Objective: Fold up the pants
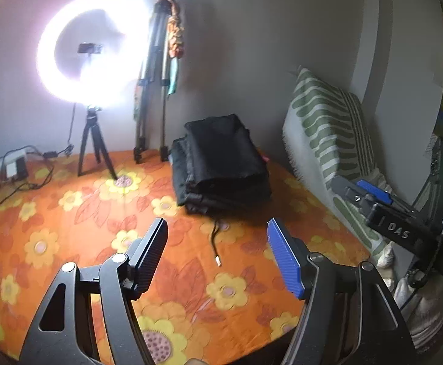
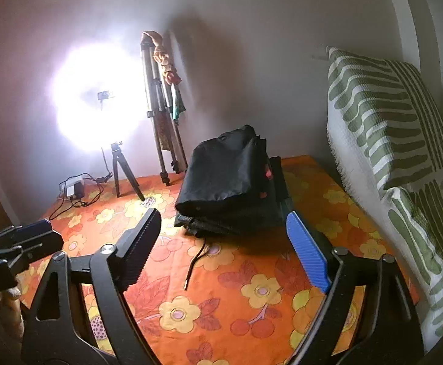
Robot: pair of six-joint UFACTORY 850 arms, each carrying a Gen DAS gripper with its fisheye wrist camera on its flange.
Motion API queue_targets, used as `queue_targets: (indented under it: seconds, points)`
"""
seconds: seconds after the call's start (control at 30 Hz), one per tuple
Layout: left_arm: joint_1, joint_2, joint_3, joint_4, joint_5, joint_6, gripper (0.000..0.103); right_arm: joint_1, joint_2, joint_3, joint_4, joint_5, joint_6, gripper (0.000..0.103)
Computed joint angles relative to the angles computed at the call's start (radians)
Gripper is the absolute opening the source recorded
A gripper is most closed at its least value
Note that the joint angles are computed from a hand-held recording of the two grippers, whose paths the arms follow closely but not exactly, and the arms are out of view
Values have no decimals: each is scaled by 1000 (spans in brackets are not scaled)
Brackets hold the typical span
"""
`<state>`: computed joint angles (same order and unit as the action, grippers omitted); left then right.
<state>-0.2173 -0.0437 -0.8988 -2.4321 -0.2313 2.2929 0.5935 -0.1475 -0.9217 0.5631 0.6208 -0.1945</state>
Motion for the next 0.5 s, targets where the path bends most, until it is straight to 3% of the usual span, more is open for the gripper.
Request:
queue_targets:
  seconds: [0.07,0.17,0.27,0.5]
  points:
    - [0,0,16,-91,7,85,68,17,-5,10,31,23,-32,90]
    - [1,-6,24,-78,15,69,68,43,-19,21,98,67,-104,90]
    - [-2,-6,38,-164,23,154,68,51,-32,29,130,86,-118,90]
    - [-5,1,64,-312,30,286,68,35,-24,46,100,10,-22,90]
